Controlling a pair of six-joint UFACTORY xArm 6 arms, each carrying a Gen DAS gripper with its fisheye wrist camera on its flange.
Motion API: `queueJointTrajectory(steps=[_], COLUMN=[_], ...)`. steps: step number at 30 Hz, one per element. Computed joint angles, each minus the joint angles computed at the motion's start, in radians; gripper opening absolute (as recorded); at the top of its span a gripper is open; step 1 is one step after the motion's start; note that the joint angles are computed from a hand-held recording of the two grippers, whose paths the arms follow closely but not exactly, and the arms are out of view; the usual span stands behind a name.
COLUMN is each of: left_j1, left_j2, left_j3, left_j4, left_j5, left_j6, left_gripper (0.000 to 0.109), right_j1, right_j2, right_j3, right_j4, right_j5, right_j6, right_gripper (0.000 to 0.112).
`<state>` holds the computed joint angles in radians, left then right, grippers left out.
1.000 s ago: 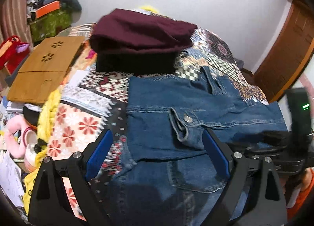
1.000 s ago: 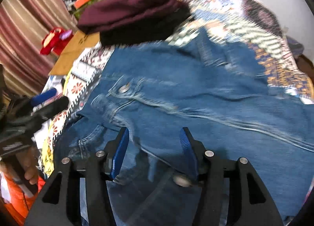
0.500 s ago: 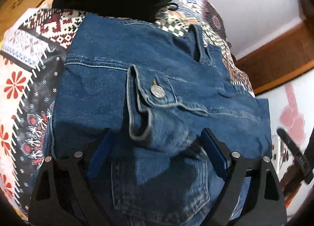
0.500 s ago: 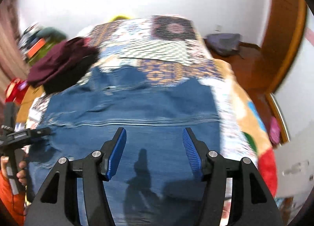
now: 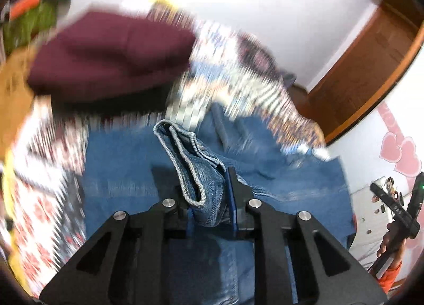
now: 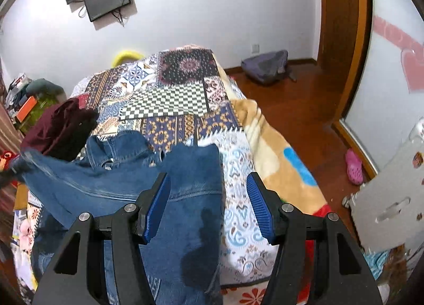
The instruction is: Fold large clothes
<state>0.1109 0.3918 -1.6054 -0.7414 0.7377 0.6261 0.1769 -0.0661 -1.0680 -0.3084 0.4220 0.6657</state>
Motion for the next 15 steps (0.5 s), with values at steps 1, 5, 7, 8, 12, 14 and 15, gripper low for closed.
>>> queueJointTrajectory(steps=[1, 5, 7, 8, 12, 14, 15], left_j1=[-0.002, -0.013, -0.013, -0.011, 0.022, 0.046, 0.057], left_j2=[-0.015, -0.099, -0.119, -0.127, -0.102, -0.070, -0.051], left_j3=[-0.001, 0.052, 0.081, 0.104, 0.141, 0.144, 0.144], left_j4=[-0.017, -0.074, -0.065, -0.048, 0.051, 0.110, 0.140], left_j5=[-0.021, -0.142, -0.196, -0.228, -0.248, -0.220, -0.206], left_j6=[0.024, 0.138, 0.162, 0.166, 0.101, 0.054, 0.034], left_gripper=[0.020, 0.020, 0.020, 0.020, 0.020, 0.020, 0.021], right_j1=[0.001, 0.024, 0.044, 0.050, 0.072, 0.073, 0.072], right_j2=[0.004, 0.066, 0.116, 0.131, 0.168, 0.159, 0.156], right_j3=[0.002, -0.019, -0.047, -0.054, -0.041, -0.034, -0.032], right_j4=[0.002, 0.036, 0.092, 0.111, 0.177, 0.171, 0.181], right_j5=[-0.004, 0.009, 0.051, 0.065, 0.056, 0.059, 0.062], right_j6=[-0.006, -0.051, -0.116, -0.139, -0.208, -0.200, -0.209], right_gripper=[0.061, 0.071, 0.071, 0.071, 0.074, 0.077, 0.077])
